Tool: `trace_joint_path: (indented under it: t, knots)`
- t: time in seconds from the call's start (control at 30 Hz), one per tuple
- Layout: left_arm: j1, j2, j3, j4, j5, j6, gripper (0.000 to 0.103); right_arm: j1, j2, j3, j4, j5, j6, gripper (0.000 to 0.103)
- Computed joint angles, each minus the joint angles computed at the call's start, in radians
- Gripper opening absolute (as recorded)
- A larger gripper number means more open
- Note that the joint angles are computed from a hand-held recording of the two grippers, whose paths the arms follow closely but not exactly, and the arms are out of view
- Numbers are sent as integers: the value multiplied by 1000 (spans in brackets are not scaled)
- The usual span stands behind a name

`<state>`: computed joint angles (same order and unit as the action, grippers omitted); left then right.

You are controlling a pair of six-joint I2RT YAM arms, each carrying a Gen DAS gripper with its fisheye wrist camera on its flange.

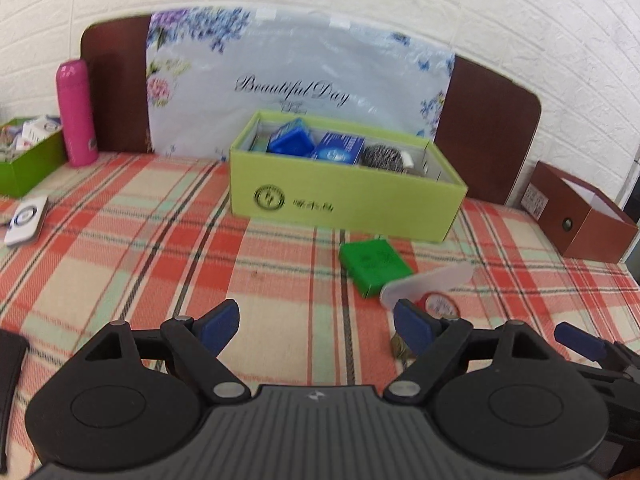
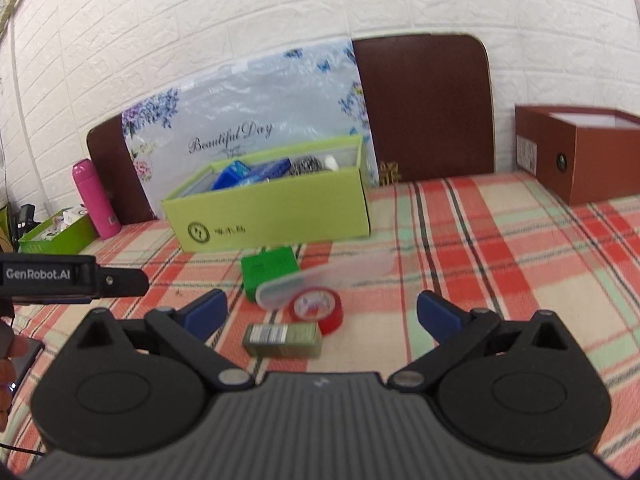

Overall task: Organize objects
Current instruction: 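Move the left gripper to the olive bottle box while the right approaches the red tape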

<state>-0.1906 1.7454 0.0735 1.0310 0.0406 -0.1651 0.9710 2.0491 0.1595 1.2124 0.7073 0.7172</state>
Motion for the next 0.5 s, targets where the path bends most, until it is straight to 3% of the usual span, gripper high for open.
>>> trace_joint_path:
  t: [0.27,0.5]
  knots:
    - [6,175,4,117,-31,1,88,67,103,41,-80,48,100,103]
    - [31,270,25,156,-39,20,88,26,154,113,-100,-6,47,103]
